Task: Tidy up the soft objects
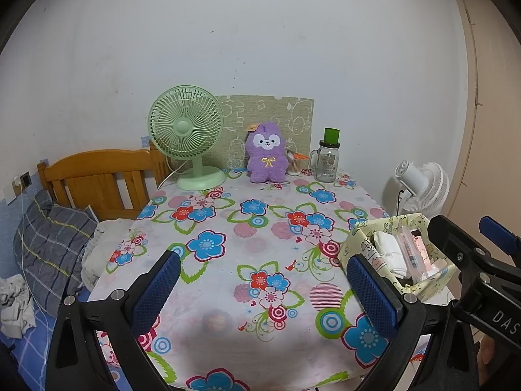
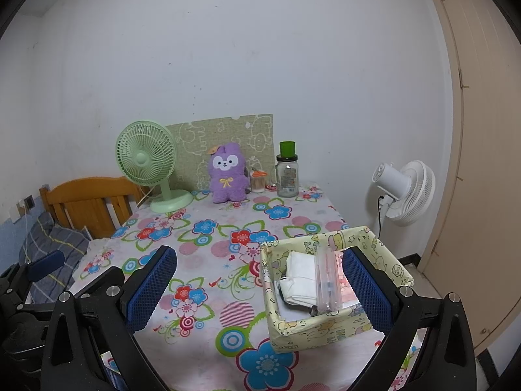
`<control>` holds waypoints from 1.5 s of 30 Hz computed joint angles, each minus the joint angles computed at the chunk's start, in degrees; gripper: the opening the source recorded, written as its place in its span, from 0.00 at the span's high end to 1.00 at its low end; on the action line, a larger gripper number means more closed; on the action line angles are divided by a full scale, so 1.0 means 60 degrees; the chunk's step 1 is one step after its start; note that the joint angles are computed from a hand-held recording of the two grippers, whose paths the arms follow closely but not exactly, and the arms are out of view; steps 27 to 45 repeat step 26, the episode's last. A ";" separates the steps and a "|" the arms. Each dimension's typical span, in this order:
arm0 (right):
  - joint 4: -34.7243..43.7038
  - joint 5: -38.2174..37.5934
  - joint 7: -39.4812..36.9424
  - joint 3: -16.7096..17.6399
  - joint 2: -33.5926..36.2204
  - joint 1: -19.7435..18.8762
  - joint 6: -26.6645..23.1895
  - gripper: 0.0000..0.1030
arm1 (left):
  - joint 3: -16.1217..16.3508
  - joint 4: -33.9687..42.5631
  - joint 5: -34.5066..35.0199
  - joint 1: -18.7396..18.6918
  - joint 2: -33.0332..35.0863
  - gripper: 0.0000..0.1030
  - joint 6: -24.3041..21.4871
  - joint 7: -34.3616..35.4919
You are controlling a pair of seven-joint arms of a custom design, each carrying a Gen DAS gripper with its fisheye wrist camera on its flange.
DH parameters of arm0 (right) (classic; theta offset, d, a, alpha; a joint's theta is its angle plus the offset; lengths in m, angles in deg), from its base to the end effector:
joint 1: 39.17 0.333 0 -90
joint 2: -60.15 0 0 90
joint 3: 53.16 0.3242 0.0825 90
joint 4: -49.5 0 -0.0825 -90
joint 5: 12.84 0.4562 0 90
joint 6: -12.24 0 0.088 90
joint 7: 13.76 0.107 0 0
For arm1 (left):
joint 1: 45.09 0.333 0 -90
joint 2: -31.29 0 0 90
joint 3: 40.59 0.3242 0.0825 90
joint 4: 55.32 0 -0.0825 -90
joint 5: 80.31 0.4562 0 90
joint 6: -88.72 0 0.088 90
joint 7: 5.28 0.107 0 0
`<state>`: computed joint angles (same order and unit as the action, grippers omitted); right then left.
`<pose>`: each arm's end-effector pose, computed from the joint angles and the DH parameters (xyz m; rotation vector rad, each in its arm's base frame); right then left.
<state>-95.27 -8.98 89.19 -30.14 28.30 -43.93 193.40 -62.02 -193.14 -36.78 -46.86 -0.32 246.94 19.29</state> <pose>0.4640 0.1705 0.5704 -1.5473 1.3933 -0.8477 0.4473 -0.2459 0.5707 -1.6446 1.4859 -0.9118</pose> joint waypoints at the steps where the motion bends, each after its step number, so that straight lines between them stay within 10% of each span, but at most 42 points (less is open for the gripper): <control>1: 0.0005 -0.0001 0.0006 -0.0003 0.0005 0.0001 -0.0001 0.00 | 0.0004 -0.0003 0.0003 -0.0005 -0.0004 0.00 0.0001 0.0001; 45: 0.0020 -0.0045 0.0036 -0.0039 0.0046 0.0012 -0.0017 0.00 | 0.0043 0.0049 0.0056 0.0010 0.0012 0.00 0.0004 0.0068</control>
